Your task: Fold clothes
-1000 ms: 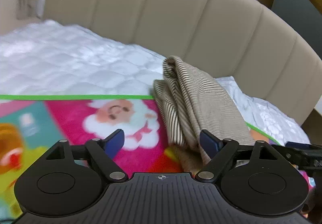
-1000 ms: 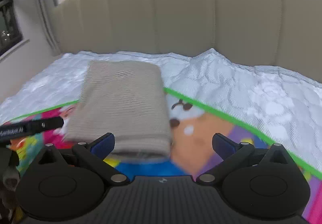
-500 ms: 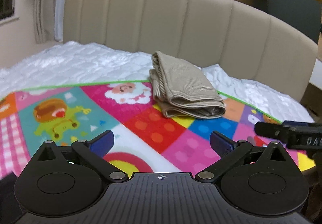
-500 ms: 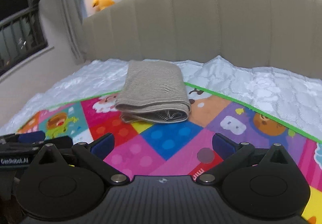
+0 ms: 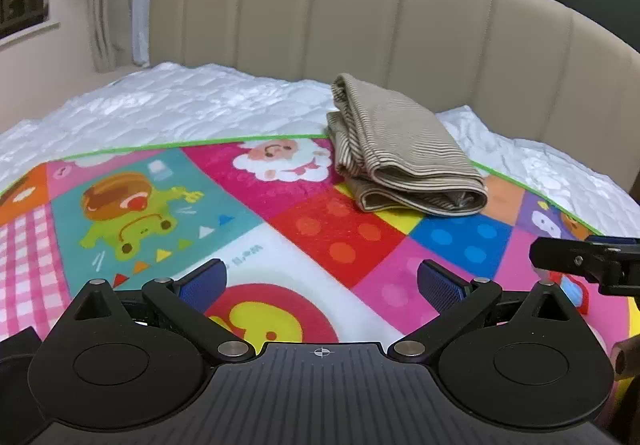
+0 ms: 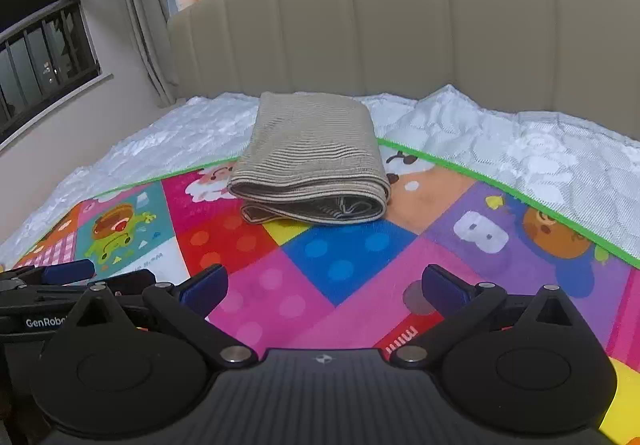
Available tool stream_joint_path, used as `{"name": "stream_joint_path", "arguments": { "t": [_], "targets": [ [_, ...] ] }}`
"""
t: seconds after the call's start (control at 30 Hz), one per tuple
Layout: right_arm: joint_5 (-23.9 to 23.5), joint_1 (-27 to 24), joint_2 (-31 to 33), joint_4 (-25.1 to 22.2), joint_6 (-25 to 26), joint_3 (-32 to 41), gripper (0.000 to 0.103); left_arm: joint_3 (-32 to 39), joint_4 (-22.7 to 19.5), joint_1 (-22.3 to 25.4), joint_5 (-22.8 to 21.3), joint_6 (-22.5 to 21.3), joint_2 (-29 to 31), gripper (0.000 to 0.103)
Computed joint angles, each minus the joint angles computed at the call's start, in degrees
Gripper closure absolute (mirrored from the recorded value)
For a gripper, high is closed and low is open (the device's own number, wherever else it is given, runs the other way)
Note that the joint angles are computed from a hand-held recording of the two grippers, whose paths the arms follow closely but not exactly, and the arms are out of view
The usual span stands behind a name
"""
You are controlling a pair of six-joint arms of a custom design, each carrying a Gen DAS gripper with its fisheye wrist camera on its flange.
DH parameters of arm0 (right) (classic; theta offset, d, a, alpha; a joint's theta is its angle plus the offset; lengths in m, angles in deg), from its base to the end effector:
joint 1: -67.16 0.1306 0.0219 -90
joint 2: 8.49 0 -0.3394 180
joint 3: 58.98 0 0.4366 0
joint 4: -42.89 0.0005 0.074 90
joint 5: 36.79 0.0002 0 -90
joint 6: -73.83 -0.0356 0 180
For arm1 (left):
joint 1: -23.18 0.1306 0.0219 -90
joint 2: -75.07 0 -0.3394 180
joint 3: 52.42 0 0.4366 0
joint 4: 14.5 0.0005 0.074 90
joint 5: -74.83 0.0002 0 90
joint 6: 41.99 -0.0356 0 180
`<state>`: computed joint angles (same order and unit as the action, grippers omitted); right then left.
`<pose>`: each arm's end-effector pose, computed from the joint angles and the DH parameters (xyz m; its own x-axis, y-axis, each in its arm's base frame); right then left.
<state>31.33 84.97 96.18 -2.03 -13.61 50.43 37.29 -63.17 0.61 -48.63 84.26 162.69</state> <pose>0.5908 0.2032 0.4258 -0.5889 -0.2327 -0.7740 -0.5818 0.7868 0.2061 0.4831 -0.1801 0.4102 -0.5233 -0.3167 -0.7911 -0.4206 0.9034 -0.0835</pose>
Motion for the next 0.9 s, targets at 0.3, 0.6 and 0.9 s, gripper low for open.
{"name": "stream_joint_path", "arguments": {
  "t": [0.3,0.6,0.9],
  "targets": [
    [-0.1,0.27,0.34,-0.31,0.72,0.28,0.0,-0.15,0.55,0.14,0.32,-0.32,0.07,0.0],
    [0.13,0.38,0.21,-0.42,1.03,0.14,0.0,0.11,0.1,0.14,0.4,0.15,0.2,0.0],
    [-0.08,0.25,0.37,-0.68,1.23,0.37,0.0,0.11,0.09,0.16,0.51,0.2,0.18,0.0]
  ]
}}
